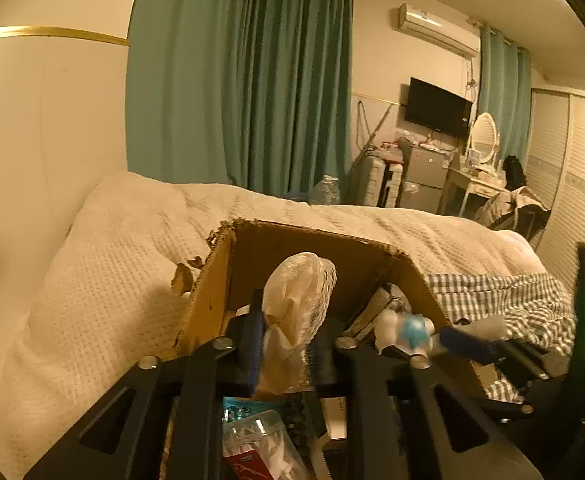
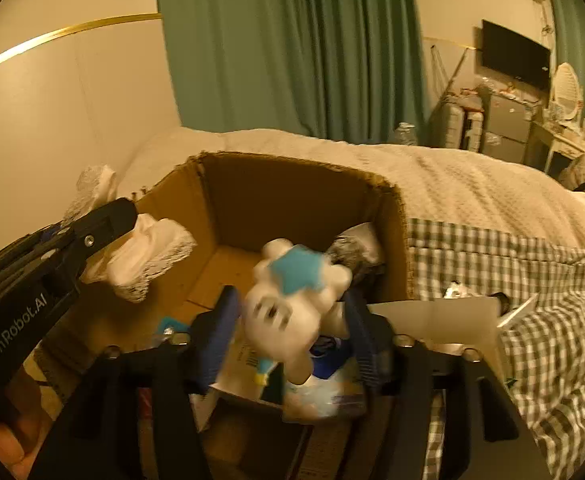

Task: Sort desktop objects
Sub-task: 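Open both tools to drop the scrunchie and toy figure into the box, then withdraw both tools from the box toward the remaining pile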

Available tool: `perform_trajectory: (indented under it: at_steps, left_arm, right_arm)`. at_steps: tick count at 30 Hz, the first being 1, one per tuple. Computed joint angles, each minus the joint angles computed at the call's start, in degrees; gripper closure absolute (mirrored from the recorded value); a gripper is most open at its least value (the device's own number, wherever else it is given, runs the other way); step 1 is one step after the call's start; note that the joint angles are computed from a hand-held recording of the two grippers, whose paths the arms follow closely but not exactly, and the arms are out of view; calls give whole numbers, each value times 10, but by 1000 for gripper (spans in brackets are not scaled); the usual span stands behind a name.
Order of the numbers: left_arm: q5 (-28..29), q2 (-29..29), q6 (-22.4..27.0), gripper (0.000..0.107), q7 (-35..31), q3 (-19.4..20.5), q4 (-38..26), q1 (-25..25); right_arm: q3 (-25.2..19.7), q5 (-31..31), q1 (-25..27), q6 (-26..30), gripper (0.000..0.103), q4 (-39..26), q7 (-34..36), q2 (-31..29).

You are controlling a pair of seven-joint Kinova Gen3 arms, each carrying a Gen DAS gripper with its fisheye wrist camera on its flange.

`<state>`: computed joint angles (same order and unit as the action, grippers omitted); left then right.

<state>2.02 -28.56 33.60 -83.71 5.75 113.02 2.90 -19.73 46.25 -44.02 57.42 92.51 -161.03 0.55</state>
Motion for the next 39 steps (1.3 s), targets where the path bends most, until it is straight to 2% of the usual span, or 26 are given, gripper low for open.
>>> perform_trajectory:
  at_steps: [1, 5, 8, 11, 15, 19, 22, 28, 30, 33, 39]
  left_arm:
    - [-1, 0, 2, 80, 2, 2, -2, -3]
    - [1, -15, 3, 58, 6, -3, -3, -2]
    - [3, -30, 4, 51, 6, -4, -6, 1]
    - [0, -49, 1, 24, 13, 6, -8, -9]
    - [8, -79, -22, 4, 36, 13, -6, -21]
    - [8, -99, -39, 4, 56, 28, -4, -38]
    - [-1, -106, -34, 4, 69, 55, -12, -57]
    - [-19, -131, -35, 4, 109, 119, -20, -116]
    - [-23, -132, -36, 4, 114, 130, -23, -117]
    - [-23, -126, -26, 4, 124, 151, -32, -120]
    - [-30, -122, -12, 4, 155, 220, -39, -143]
  right_arm:
    - [-2, 8, -2, 1, 37, 3, -8, -3]
    - [-15, 43, -10, 30, 33, 2, -28, -9]
    - [-24, 71, -16, 49, 24, 6, -47, -20]
    - [-34, 86, -11, 56, 23, 13, -65, -40]
    - [-55, 106, 10, 50, 12, 29, -82, -78]
    - [-84, 120, 37, 57, 0, 36, -71, -107]
    - [-101, 128, 58, 60, 0, 45, -61, -127]
    - [-99, 96, 100, 31, 0, 73, -43, -183]
    - [-102, 94, 116, 32, 0, 81, -34, -200]
    - [-85, 69, 129, 21, 0, 93, 1, -226]
    - [-52, 23, 160, 4, 0, 117, 56, -266]
